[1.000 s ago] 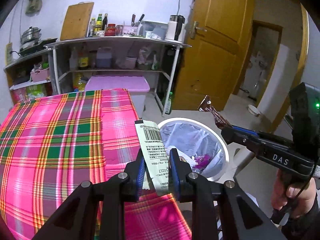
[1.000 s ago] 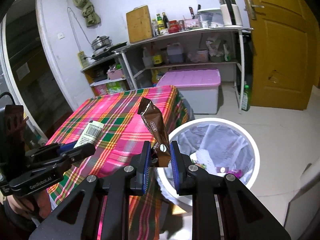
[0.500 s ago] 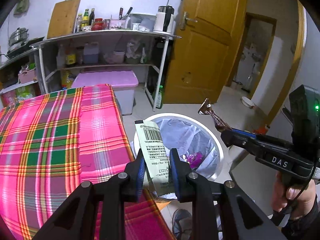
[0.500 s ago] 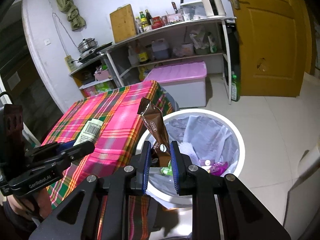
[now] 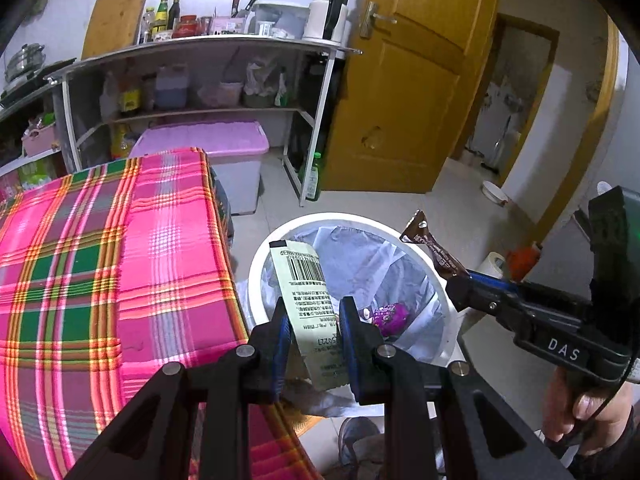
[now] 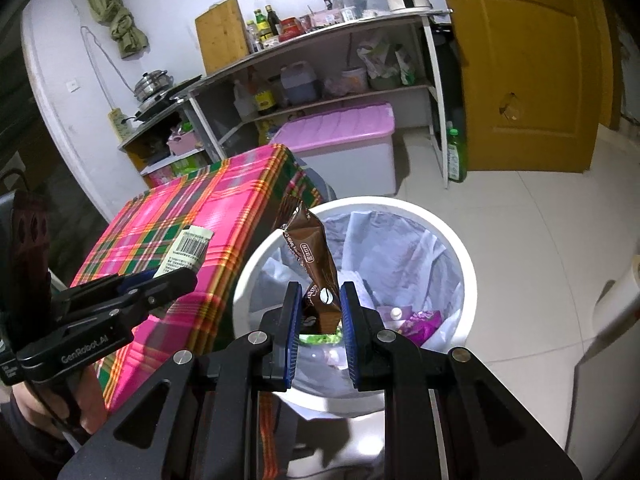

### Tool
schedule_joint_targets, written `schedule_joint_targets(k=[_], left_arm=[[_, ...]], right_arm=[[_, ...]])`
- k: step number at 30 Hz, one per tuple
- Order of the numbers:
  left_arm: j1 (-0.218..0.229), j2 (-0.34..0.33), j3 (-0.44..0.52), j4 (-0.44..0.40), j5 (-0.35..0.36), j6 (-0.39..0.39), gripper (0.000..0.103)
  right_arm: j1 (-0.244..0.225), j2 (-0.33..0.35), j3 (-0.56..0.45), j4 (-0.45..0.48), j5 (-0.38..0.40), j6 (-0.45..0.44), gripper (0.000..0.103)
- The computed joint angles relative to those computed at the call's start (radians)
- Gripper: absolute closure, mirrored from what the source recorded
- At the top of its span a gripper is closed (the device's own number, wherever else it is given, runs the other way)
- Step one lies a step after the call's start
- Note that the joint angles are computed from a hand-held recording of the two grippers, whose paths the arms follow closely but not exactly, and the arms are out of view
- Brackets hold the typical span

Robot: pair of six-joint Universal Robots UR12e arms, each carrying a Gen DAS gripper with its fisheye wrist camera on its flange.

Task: Collect trash
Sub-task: 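Open both grippers over the bin to drop the tag and brown wrapper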

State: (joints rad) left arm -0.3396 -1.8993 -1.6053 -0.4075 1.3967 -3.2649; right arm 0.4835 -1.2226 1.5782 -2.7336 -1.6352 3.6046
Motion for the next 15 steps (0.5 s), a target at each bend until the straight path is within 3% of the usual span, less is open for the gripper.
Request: schedule_joint_targets(k=[15], left_arm=[[-0.001,-0.07,0.072,-0.068,-0.028,-0.001,0.078]], right_arm=[[-0.025,0.027,-0.014,0.049,0.024,0.015,0.083]])
